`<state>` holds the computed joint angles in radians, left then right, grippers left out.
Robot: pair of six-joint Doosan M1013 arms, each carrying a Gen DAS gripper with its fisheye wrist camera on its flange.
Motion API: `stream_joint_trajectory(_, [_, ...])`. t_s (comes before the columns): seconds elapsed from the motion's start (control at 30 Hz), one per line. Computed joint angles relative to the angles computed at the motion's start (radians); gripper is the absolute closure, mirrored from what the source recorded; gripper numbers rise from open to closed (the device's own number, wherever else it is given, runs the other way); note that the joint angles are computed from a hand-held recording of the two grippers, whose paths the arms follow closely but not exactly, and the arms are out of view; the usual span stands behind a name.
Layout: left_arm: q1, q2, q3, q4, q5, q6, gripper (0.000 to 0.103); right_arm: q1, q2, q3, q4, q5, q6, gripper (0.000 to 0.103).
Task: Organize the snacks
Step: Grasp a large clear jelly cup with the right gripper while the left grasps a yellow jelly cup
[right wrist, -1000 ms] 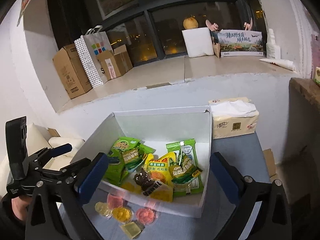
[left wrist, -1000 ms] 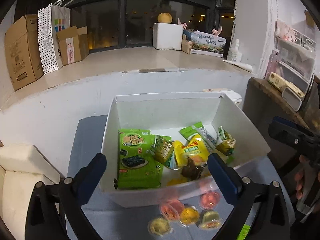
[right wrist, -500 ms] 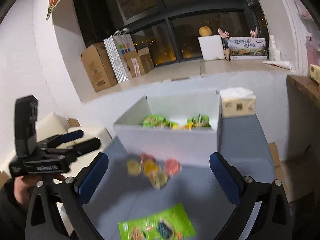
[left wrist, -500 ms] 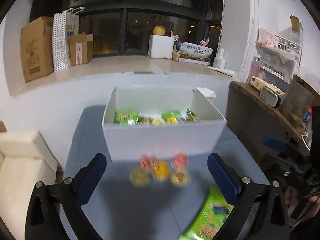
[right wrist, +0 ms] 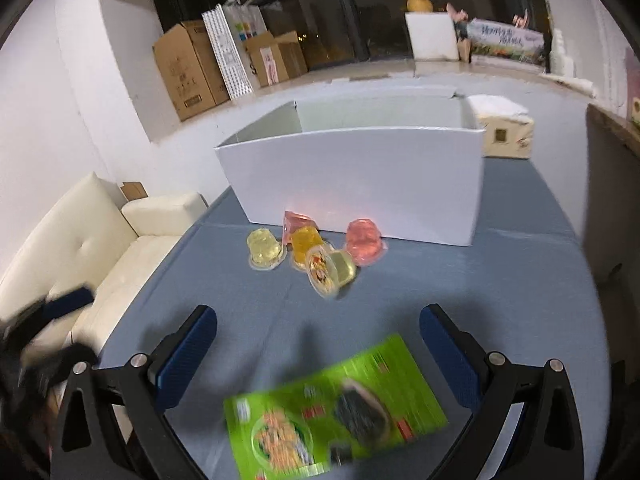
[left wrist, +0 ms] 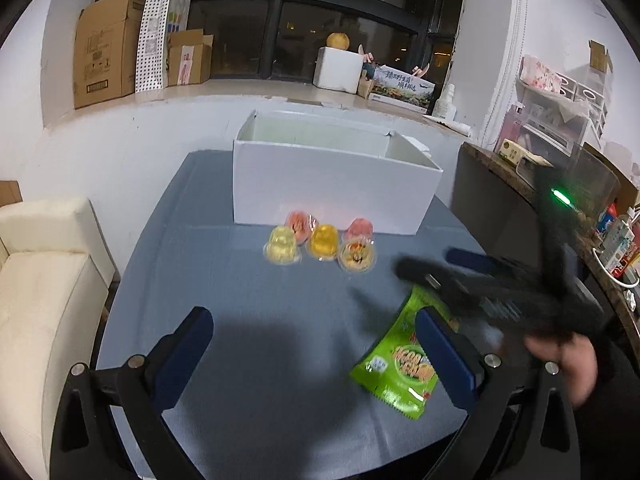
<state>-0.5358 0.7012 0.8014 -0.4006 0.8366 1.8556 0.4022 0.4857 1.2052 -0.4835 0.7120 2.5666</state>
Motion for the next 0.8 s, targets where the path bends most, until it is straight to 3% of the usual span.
stream_joint_trajectory(0.17, [0.012,-0.014,0.033,-0.004,-0.007,-0.002,0.0,-0.025,0.091,-0.125,0.077,0.09,-0.074,0.0])
stream_joint_trajectory(0.4, [0.026,-0.008,0.037,-0.001,0.002,-0.017,0.0,-0.039,0.149,-0.196,0.114,0.156,-0.12,0.002])
stream_joint_trajectory(0.43, [0.026,-0.005,0.033,-0.002,0.006,-0.018,0.0,-0.041,0.155,-0.202,0.125,0.163,-0.13,0.01])
stream_joint_trajectory(0.47, [0.027,-0.001,0.028,0.004,0.01,-0.024,0.0,-0.043,0.162,-0.212,0.133,0.178,-0.141,0.031])
stream_joint_trajectory(0.53, [0.028,0.005,0.021,0.001,0.015,-0.024,0.0,-0.038,0.176,-0.231,0.108,0.216,-0.152,0.052])
stream_joint_trajectory(0.8, [0.019,0.067,-0.08,0.053,0.077,-0.042,0.0,-0.045,0.118,-0.145,0.136,0.099,-0.155,0.053])
